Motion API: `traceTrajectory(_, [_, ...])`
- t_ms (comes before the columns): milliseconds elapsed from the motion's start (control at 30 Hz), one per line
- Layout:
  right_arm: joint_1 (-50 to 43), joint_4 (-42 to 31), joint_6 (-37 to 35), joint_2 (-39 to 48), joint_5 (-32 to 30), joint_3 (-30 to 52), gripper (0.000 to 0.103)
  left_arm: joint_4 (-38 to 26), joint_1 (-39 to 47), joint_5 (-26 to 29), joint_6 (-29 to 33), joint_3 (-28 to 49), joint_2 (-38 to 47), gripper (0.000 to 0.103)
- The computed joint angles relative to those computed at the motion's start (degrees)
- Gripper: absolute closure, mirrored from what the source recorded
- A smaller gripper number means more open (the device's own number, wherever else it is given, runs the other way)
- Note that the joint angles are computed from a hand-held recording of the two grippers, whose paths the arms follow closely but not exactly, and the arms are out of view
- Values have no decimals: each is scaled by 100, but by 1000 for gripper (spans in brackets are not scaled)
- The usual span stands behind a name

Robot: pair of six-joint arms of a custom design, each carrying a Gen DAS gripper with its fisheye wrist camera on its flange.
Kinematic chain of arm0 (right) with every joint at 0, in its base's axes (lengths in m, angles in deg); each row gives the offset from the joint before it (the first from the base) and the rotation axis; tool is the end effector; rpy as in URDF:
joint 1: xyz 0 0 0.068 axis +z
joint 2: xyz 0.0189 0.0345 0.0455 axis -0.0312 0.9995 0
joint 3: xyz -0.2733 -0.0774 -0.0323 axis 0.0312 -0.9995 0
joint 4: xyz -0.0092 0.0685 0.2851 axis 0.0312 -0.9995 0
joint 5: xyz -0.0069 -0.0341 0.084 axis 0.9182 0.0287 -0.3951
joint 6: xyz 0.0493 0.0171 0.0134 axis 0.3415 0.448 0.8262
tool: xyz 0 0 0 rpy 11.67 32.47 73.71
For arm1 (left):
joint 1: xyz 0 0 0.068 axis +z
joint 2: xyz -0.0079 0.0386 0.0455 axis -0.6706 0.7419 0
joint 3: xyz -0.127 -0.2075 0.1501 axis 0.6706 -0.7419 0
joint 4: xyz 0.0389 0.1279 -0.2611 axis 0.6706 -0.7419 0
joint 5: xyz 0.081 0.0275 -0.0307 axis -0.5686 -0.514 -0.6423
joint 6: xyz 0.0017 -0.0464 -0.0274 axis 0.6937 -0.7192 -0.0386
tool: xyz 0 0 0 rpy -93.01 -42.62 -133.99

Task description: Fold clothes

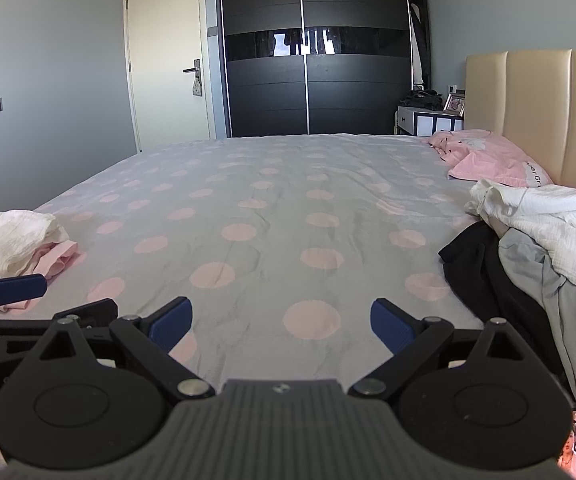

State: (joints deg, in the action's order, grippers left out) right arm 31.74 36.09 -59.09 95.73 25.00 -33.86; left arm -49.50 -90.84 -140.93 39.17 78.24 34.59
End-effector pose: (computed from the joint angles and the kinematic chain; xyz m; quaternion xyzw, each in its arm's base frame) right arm 0.2810 0.1868 0.1653 -0.2211 0.8224 0.1750 0.4942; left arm 0.1731 -0.1535 0.1811 -0.0936 0.8577 0.1115 0.4932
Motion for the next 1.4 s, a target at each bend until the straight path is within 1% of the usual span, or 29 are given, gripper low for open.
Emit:
traceTrajectory(333, [-36, -6, -64, 42, -79, 4, 6, -16, 120, 228, -2, -53, -61, 29])
traceTrajectory(667, [-14, 17, -89, 73, -89, -16, 6, -166, 128, 258, -86, 1, -33, 29])
traceTrajectory(900, [73, 132, -114, 68, 16, -88, 6, -217, 103, 273, -147, 37, 12, 29])
traceTrajectory(1067, [28, 19, -108, 71, -73, -51, 6, -300, 109, 295, -206, 92, 67, 29])
traceTrajectory(1200, [55, -57, -138, 73, 9, -12, 6, -318, 131, 334, -259, 137, 159, 29])
traceTrajectory(1400, [-30, -321, -108, 53, -92, 127, 6, -246, 233, 447, -124, 193, 203, 29])
